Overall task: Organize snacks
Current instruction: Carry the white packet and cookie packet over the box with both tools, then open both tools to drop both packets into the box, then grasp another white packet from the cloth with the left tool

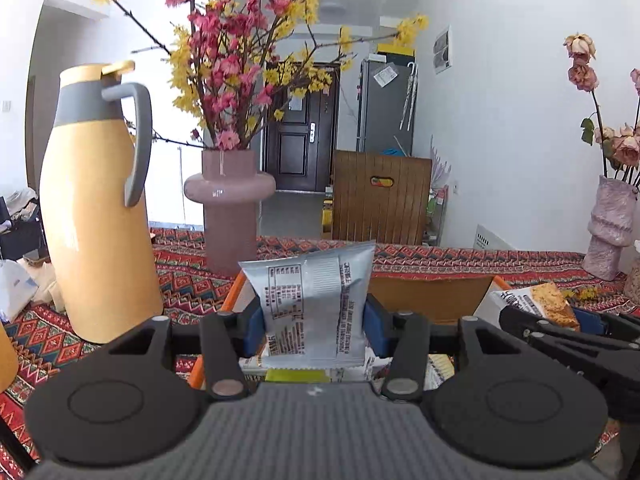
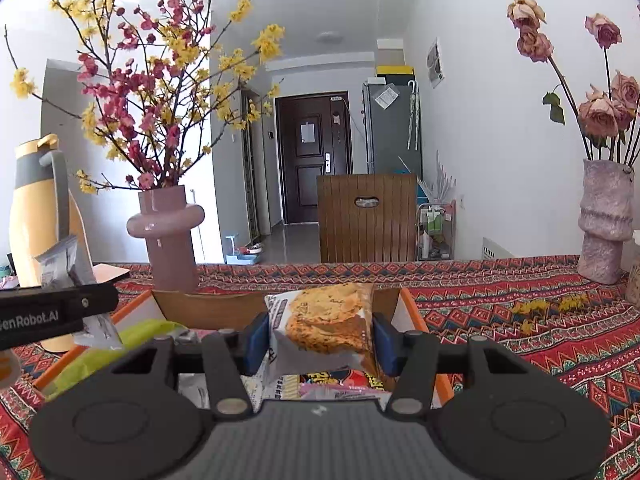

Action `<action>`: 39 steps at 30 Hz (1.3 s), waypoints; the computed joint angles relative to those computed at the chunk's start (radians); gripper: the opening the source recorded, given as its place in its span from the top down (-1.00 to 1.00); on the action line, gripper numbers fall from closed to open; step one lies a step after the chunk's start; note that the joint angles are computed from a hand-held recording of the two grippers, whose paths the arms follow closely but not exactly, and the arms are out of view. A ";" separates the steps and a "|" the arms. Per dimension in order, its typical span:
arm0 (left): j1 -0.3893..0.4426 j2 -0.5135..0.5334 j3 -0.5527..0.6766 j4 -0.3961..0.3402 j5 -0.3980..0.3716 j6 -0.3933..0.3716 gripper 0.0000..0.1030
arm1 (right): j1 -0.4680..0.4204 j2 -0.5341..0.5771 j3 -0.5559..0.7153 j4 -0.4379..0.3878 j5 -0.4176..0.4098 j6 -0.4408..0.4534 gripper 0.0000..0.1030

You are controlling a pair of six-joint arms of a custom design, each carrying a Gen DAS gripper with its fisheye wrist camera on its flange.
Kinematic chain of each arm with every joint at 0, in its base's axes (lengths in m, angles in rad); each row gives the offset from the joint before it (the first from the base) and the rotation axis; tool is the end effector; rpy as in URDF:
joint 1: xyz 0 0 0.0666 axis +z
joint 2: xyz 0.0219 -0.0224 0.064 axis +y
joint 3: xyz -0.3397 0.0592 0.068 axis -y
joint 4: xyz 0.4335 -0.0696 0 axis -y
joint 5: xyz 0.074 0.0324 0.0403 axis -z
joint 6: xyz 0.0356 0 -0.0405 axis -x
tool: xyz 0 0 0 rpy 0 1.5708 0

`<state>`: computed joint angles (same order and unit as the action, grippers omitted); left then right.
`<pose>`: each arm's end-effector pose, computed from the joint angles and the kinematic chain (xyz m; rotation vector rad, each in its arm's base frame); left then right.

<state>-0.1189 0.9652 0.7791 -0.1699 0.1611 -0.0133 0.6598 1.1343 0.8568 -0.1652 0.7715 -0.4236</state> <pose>0.4090 -0.0550 0.3302 0.2350 1.9141 -0.2258 0.3684 0.2539 0.3056 0.2504 1.8664 -0.0397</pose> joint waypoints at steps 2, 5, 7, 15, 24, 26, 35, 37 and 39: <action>0.015 0.009 0.004 -0.004 0.024 0.005 -0.01 | -0.004 0.001 -0.001 -0.012 -0.006 -0.016 -0.16; 0.023 0.004 -0.003 -0.001 0.025 0.004 -0.53 | -0.008 0.000 0.002 -0.048 -0.027 -0.045 -0.47; 0.023 -0.012 -0.019 0.016 0.008 0.010 -0.83 | -0.005 -0.006 -0.005 -0.053 -0.021 -0.062 -0.90; 0.029 -0.006 -0.003 -0.002 -0.014 0.050 -1.00 | -0.015 -0.022 -0.010 -0.081 -0.020 -0.123 -1.00; 0.057 -0.102 -0.009 -0.075 0.026 0.076 -1.00 | 0.022 -0.087 -0.014 -0.129 0.019 -0.123 -1.00; 0.072 -0.129 -0.019 -0.092 0.055 0.068 -1.00 | 0.039 -0.110 -0.018 -0.153 0.040 -0.129 -1.00; 0.160 -0.239 -0.068 -0.211 0.181 -0.009 -1.00 | 0.112 -0.187 -0.051 -0.312 0.053 -0.248 -1.00; 0.178 -0.259 -0.082 -0.226 0.192 -0.025 -1.00 | 0.130 -0.198 -0.059 -0.345 0.056 -0.274 -1.00; 0.191 -0.266 -0.091 -0.239 0.197 -0.039 -1.00 | 0.145 -0.203 -0.065 -0.372 0.061 -0.297 -1.00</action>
<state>0.0721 0.6988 0.6882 -0.4087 0.3580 -0.0521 0.8053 0.9313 0.7922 -0.5375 0.8322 -0.7205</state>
